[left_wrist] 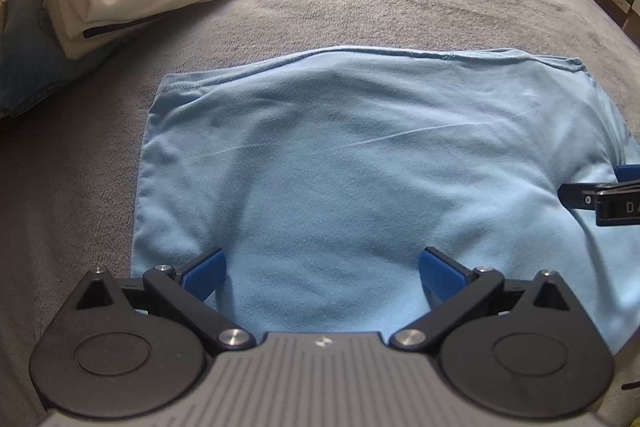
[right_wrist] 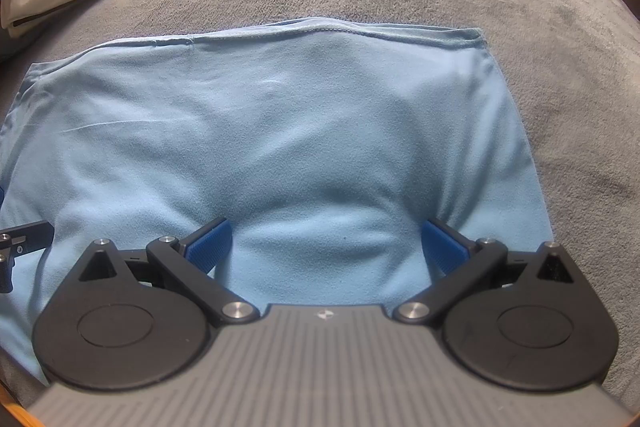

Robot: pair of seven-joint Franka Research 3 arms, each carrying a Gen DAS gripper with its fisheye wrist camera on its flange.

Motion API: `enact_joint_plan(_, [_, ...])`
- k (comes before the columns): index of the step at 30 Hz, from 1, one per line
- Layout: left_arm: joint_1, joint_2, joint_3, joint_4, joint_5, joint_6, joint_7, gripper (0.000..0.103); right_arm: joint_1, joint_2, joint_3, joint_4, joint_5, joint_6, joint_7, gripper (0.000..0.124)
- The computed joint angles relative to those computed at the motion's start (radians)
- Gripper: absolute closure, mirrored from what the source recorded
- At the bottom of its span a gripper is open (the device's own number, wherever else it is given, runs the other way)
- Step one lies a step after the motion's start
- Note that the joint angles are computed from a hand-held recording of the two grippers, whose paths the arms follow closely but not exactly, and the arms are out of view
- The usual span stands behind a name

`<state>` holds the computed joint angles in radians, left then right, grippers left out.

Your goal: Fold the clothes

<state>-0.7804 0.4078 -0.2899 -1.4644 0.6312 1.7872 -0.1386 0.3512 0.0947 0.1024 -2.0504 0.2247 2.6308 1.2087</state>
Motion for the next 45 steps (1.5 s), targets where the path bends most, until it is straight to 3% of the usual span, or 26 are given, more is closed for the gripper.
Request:
enact_joint_plan(10, [-0.033, 0.028, 0.014, 0.057, 0.058, -0.075, 0.044, 0.000, 0.000, 0.002, 0.000, -0.002, 0.001, 0.007, -0.005, 0.022])
enact_joint_plan(32, [0.024, -0.011, -0.007, -0.021, -0.041, -0.038, -0.037, 0.000, -0.005, -0.001, 0.003, -0.002, 0.026, 0.016, -0.066, 0.022])
enact_joint_plan(39, [0.028, -0.010, -0.006, -0.015, -0.054, -0.040, -0.036, 0.000, -0.007, -0.033, 0.015, -0.035, 0.131, 0.119, -0.162, 0.022])
enact_joint_plan(45, [0.028, -0.008, -0.005, -0.012, -0.056, -0.039, -0.039, 0.000, 0.003, -0.045, 0.017, -0.051, 0.142, 0.138, -0.202, 0.022])
